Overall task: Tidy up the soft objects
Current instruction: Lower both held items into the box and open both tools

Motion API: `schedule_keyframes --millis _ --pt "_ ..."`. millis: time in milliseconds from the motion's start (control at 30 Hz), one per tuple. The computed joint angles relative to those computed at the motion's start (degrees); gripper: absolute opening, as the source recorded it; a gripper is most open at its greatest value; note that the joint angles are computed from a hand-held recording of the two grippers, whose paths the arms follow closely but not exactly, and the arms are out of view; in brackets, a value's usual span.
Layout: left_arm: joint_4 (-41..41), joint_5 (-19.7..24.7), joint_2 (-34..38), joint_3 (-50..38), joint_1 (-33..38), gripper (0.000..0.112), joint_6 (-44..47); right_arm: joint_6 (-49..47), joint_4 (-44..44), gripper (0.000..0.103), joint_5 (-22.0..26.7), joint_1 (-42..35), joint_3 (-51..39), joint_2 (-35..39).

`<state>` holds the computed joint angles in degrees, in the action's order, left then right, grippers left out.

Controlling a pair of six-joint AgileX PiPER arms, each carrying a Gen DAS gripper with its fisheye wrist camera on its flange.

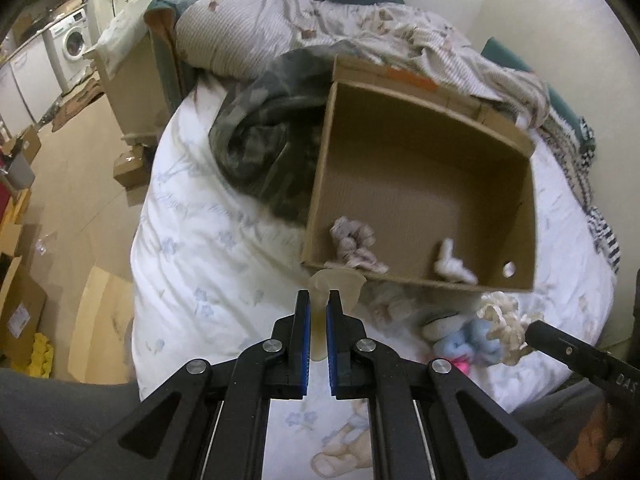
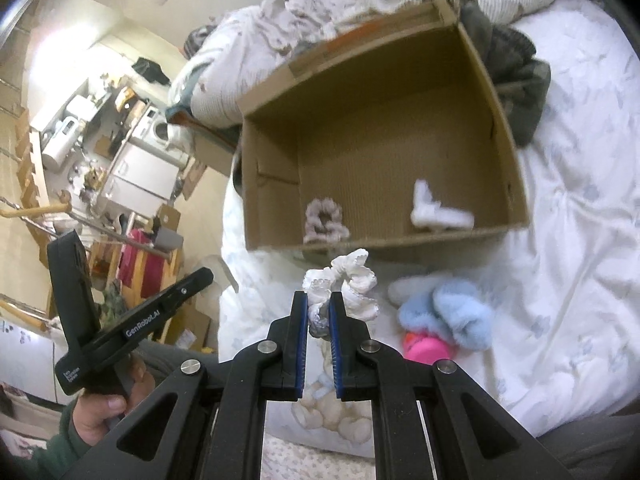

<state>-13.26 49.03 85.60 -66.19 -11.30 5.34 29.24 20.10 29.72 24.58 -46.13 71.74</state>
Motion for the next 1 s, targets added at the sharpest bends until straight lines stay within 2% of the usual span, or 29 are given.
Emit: schedule_keyframes --millis 67,133,367,467,600,700,767,833,1000 --pt "-2.9 2.7 0.9 -3.0 1.2 0.007 0.7 -1.8 1.1 0.012 0.6 -1.2 -1.2 -0.1" --pt "-2.9 3.3 1.4 -5.5 0.9 0.007 0.4 -1.1 -0.9 0.012 1.3 -2.0 -3.0 0.1" --pt "0.5 2.6 5.5 -13.8 -2.8 0.007 -1.0 -9.3 2.8 0.012 0.4 -7.9 -5.4 0.8" --pt "1.5 2.4 8.2 -16.6 -4.0 0.007 -0.9 -15.2 8.3 0.012 -0.8 -11.3 -5.6 1.9" --pt "-0.9 -0.5 10.8 -17.1 -4.8 0.007 2.8 -21.7 14.8 0.012 -4.3 -13.9 -2.8 3.1" --pt "3.4 -4.9 12.2 -14.7 -6.9 0.007 1.9 -22.9 17.3 0.012 -6.6 -13.8 -0.8 4.2" --pt "3.3 -3.3 14.6 -15.4 -6.5 0.007 -0.2 -24.9 20.1 0.012 -6.8 -14.2 -0.2 5.5" --pt "-0.6 -2.2 16.3 -16.2 -5.4 0.007 1.4 -23.9 18.3 0.012 -6.7 -14.0 -0.6 6.6" --pt "-3.3 -3.3 17.2 -16.5 -5.1 0.007 4.2 -28.0 23.2 0.012 -6.7 -15.6 -0.1 7.6"
